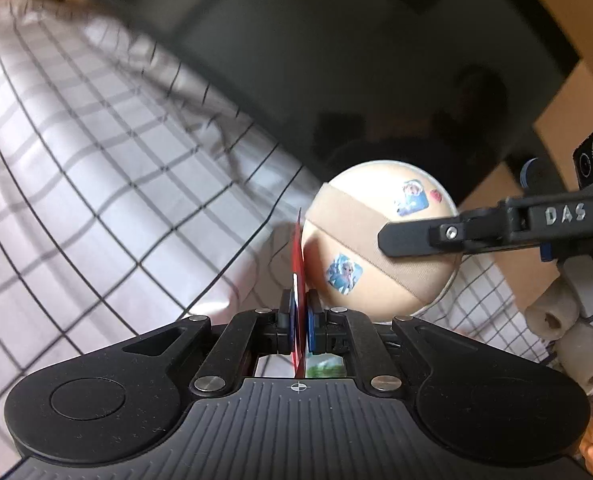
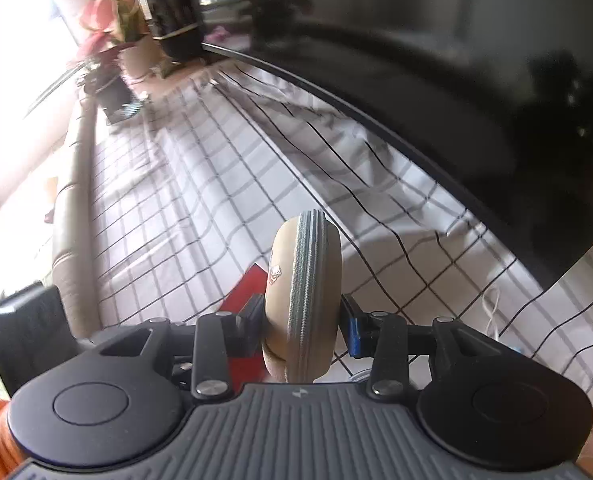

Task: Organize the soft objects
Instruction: 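Carry both items over the pink box and open the left tool to drop the sachet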

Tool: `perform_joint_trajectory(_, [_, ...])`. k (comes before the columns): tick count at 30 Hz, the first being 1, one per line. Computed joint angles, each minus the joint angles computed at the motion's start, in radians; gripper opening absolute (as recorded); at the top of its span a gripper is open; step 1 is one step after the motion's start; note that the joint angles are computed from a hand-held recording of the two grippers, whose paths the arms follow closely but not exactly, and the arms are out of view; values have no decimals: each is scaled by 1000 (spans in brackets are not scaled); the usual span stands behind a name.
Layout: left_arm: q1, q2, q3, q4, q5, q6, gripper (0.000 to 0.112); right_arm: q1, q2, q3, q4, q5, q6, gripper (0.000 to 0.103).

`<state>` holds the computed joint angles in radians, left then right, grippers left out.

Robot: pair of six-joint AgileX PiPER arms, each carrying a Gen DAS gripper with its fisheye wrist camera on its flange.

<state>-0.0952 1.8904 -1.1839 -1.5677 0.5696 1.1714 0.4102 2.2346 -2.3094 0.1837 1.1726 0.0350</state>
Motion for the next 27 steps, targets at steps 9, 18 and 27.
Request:
perform_joint_trajectory(9, [-60,-171,-9,145,-10,-196,7,23,-378,398,-129,-148,44,39])
perform_joint_trajectory(18, [-241,-130,-124,263,-45,-390,7,-159,-731,801,-152,-256,27,39])
perform_joint_trajectory(27, [-481,71,-437,437,-12,-643,7,-546,-982,1133,-67,-374,-92,39])
